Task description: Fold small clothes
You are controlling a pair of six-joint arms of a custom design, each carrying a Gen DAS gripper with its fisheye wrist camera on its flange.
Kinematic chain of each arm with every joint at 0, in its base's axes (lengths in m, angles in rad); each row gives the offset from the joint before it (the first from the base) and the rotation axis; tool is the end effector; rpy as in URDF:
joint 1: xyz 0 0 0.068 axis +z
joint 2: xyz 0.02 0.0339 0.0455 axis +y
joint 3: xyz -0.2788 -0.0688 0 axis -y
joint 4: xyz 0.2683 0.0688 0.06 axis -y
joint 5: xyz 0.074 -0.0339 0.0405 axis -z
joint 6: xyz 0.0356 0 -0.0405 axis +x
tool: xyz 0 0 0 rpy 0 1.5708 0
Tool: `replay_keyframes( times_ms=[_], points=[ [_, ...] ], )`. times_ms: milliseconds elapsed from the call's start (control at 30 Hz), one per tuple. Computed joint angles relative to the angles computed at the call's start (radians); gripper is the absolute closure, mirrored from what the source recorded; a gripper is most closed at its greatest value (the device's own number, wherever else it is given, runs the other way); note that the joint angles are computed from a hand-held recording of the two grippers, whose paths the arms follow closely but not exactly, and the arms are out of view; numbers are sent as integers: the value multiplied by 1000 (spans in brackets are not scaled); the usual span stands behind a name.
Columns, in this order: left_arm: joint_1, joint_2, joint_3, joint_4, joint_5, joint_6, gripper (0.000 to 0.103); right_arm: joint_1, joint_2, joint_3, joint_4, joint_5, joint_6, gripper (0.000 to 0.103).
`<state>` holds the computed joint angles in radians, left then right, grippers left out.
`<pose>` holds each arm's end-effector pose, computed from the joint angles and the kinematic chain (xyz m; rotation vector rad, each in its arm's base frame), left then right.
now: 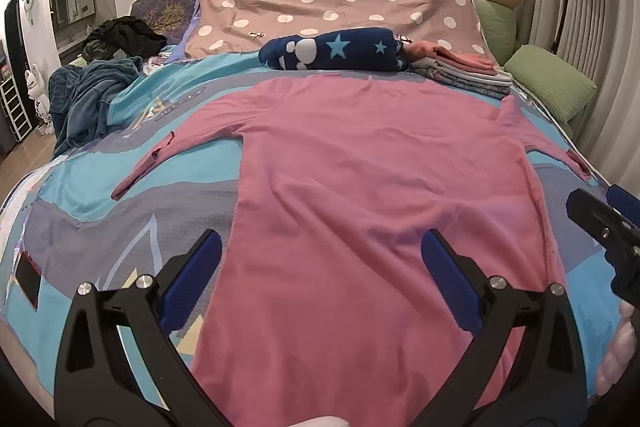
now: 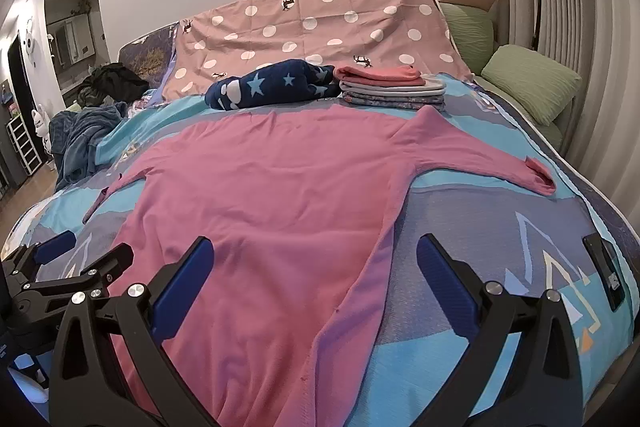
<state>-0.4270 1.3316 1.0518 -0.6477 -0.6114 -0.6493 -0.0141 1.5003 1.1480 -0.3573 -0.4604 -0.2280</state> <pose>0.2727 -0.1016 0.2854 -0.4919 2.2425 0.2288 0.3534 0.0108 0.2864 -0.4722 2.1710 0.3914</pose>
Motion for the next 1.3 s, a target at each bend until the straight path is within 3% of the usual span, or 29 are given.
replay_keyframes(
  times_ms=[633,700,767,867,1000,1133,1200,1300],
  points=[
    [190,-58,-108,125,139,92,2,81,92,82,-2,111,-2,1],
    [265,-69,-121,136,197,113,6,89,116,107,-6,131,-9,1],
    [359,-75,-131,147,260,151,20,99,141,125,-1,161,-20,1],
    [531,-51,-125,151,333,201,30,109,179,158,1,185,-27,3],
    [749,56,-62,153,394,268,37,108,245,243,-37,139,-9,18],
    [903,182,30,168,505,316,42,119,342,392,-164,49,-14,37],
    [926,225,60,182,510,352,42,138,408,499,-267,3,-40,46],
    [942,279,91,200,510,394,42,201,569,779,-506,-63,-92,60]
  ],
)
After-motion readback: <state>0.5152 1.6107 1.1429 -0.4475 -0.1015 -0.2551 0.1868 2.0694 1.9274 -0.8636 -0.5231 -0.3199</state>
